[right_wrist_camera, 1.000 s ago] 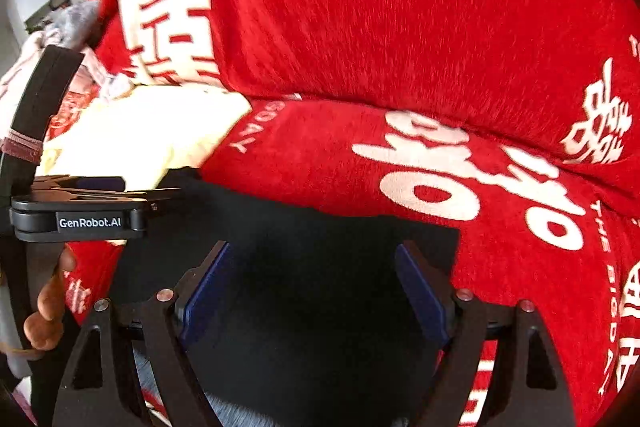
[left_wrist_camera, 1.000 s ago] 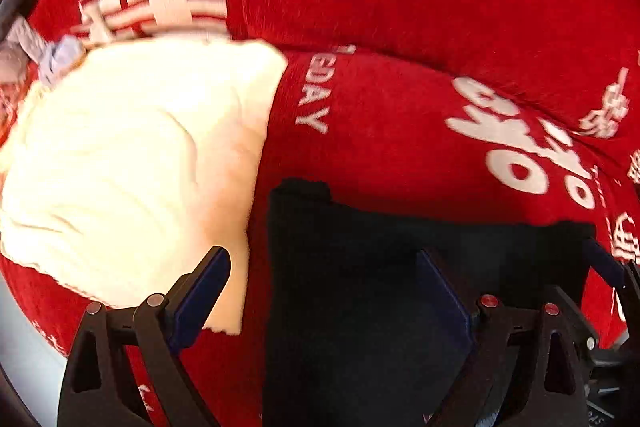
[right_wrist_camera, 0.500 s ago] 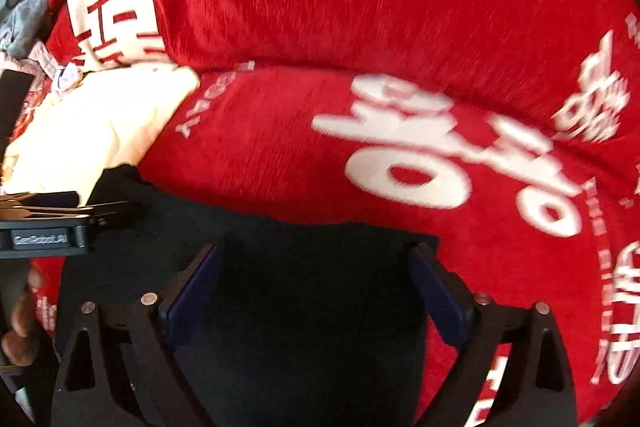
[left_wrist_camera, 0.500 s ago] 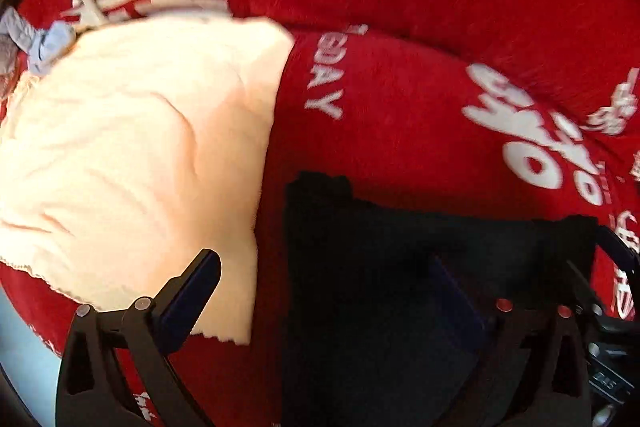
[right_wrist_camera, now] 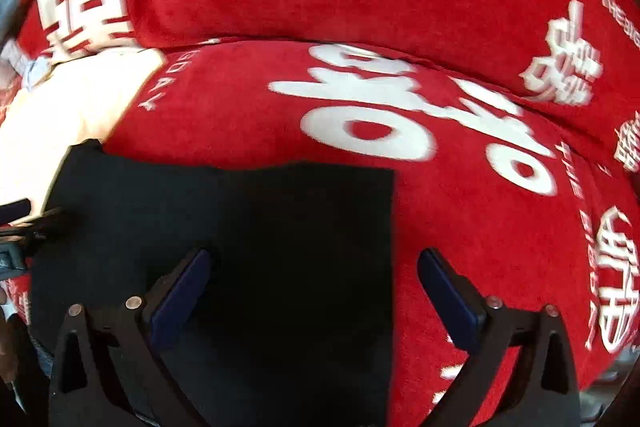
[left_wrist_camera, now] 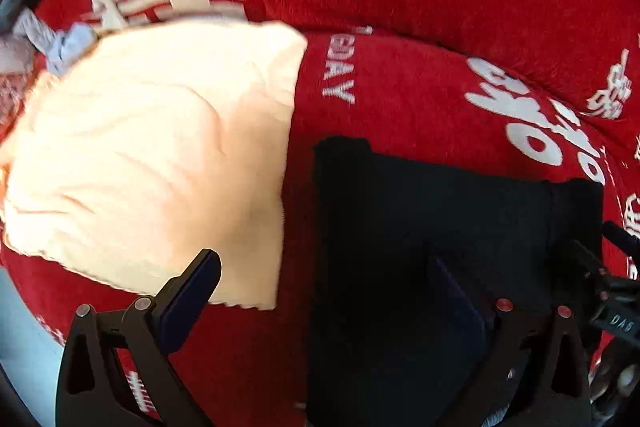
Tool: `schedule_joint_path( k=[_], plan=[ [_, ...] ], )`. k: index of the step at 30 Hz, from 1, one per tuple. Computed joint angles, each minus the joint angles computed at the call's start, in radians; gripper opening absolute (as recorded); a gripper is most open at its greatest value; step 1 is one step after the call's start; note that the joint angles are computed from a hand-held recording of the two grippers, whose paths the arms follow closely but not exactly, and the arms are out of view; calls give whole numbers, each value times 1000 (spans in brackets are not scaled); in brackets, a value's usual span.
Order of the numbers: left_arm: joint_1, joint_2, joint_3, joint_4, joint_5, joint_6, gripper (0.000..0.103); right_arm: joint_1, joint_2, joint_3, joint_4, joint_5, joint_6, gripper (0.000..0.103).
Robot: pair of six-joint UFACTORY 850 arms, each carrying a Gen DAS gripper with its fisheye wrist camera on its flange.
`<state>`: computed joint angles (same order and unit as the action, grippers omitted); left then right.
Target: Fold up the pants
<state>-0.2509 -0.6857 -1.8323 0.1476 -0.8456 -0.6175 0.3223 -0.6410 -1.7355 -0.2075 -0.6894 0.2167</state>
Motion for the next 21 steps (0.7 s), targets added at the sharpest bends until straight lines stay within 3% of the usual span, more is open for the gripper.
schedule_joint_path(
  k=[8,12,14,18,21],
  plan=[
    [-53,177,251,-8,116,-27,103,80,218,297,-39,160,-18,103],
    [-71,210,321,30,135,-55,103,102,234,357,-140,172,50,103],
    [-61,220,343,-18,160,-35,103,96,242,382,-206,182,114,103],
    [-62,224,355,-9,173,-39,103,51,262,405,-175,178,141,103],
    [-67,227,359,8,177,-48,103,1,280,430,-52,195,73,103]
  ],
)
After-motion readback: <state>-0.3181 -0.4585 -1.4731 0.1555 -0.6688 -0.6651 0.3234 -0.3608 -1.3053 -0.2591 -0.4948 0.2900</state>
